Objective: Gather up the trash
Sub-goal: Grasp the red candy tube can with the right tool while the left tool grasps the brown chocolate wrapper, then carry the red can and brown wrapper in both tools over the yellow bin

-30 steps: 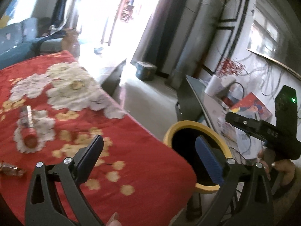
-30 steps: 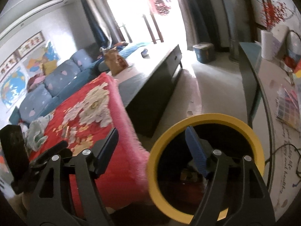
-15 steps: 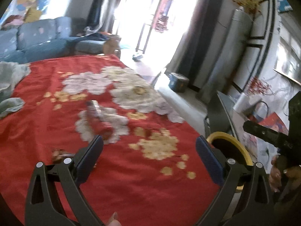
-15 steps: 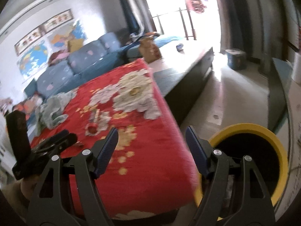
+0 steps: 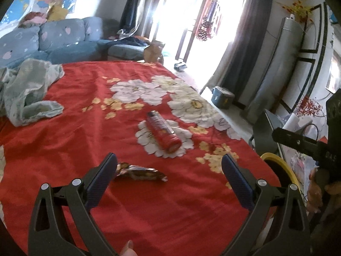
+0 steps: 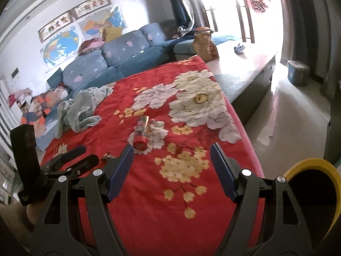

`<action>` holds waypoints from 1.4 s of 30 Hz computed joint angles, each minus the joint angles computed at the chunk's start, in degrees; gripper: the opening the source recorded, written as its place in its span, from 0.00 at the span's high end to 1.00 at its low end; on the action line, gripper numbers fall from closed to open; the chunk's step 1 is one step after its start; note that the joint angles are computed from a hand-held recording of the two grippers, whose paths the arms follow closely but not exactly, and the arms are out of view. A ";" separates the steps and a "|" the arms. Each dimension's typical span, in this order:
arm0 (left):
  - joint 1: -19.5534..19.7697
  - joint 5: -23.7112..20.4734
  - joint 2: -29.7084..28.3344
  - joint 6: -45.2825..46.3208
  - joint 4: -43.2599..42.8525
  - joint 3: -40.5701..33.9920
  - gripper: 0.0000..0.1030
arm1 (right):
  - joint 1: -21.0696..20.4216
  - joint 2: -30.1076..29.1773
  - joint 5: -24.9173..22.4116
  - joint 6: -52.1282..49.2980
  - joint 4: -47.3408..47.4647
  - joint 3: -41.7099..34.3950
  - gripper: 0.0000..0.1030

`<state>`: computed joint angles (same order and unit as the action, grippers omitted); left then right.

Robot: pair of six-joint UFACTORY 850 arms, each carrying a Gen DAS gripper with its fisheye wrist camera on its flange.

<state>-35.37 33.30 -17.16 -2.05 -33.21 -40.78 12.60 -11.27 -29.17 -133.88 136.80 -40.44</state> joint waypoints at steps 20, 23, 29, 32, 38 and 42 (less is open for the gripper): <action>8.34 -1.73 -2.41 -43.01 35.69 3.33 0.40 | 6.94 -16.85 6.82 14.33 -15.77 -19.53 0.51; 8.87 -0.38 -3.75 -47.86 40.34 2.61 0.44 | 7.15 -19.55 6.70 22.08 -23.59 -22.48 0.57; 10.55 1.53 -5.32 -52.87 44.06 1.92 0.44 | 7.10 -24.98 5.10 38.35 -38.08 -28.41 0.63; 11.39 2.44 -5.75 -54.44 45.08 1.73 0.44 | 6.54 -26.81 2.17 43.95 -42.91 -30.30 0.64; 12.58 3.32 -6.92 -57.59 46.92 0.39 0.48 | 6.43 -27.24 -0.26 42.05 -43.25 -29.97 0.77; 13.08 0.84 -8.34 -58.48 47.07 -1.65 0.73 | 6.18 -24.74 1.45 35.79 -38.19 -26.65 0.78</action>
<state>-22.29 34.14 -25.51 -60.53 13.86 -42.43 18.78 -36.01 -27.73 -98.10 98.61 -67.10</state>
